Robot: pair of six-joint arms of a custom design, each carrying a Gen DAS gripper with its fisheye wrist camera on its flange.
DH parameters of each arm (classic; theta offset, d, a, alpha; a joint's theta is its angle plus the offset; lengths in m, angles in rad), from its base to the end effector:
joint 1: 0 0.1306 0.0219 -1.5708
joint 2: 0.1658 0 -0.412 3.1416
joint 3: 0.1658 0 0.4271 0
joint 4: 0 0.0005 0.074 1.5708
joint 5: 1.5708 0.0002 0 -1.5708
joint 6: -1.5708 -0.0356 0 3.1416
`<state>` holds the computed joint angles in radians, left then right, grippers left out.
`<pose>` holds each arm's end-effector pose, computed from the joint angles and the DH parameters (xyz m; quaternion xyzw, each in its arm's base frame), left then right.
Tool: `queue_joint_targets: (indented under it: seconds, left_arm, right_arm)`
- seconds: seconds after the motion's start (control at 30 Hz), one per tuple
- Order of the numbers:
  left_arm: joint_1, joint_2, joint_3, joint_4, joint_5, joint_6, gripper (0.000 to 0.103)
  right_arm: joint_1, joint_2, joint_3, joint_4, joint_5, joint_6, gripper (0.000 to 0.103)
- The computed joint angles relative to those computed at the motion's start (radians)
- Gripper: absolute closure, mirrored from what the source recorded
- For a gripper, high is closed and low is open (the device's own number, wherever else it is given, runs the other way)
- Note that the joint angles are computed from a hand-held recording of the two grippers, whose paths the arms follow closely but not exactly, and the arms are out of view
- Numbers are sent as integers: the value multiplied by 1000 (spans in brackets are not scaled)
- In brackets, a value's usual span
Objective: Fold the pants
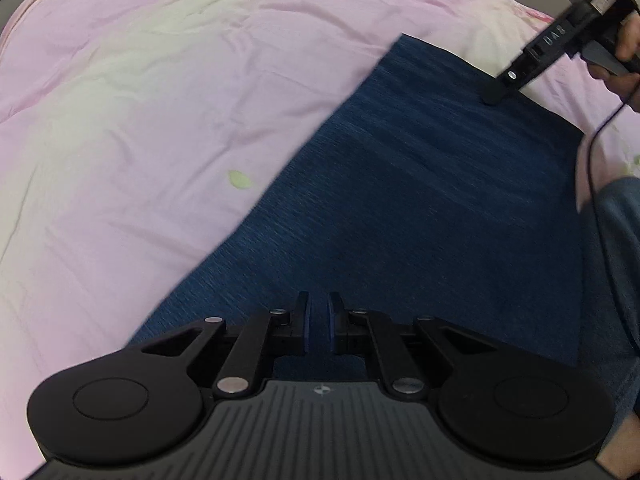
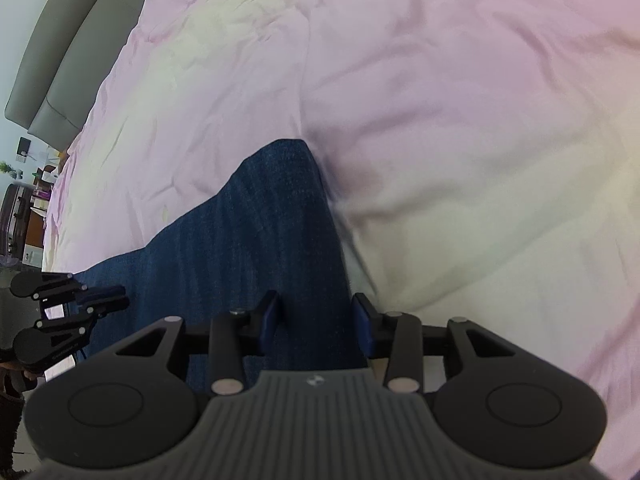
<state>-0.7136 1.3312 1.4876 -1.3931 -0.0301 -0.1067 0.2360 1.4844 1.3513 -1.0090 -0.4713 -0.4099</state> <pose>0.3399 -0.2936 0.5044 0.3909 0.9052 -0.0355 0.1631 0.5035 0.1372 0.3884 0.0330 0.9508 0.2820 0.1237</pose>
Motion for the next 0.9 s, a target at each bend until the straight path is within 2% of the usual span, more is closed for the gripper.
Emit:
queue_joint_targets:
  seconds: [0.17,0.4,0.5,0.6,0.67,0.73,0.8,0.9]
  left_arm:
    - [-81,-27,-37,-63,-10,5,94]
    - [-111,-7,-73,-53,-42,32,97]
    - [-104,-17,-54,-73,-23,34,97]
    - [-109,-38,-45,-95,34,28,97]
    - [-136,-38,-50,-117,10,20,97]
    - [-154,-40,-73,-108,-22,26,97]
    - [-155,-35,-88,-94,-28,55,97]
    - [-165,-32,-93,-91,-50,40,97]
  right_arm:
    - [-8,-49,-41,-3,-5,9,66]
    - [-32,-84,-103,10,-54,7,64]
    - [-50,-103,-145,39,-99,-36,64]
    - [-57,-123,-171,46,-122,-37,64]
    - [-58,-133,-182,41,-134,-22,65]
    - [-63,-147,-202,47,-152,-17,66]
    - [-72,-156,-227,75,-181,-46,70]
    - [-81,-165,-257,131,-219,-92,76]
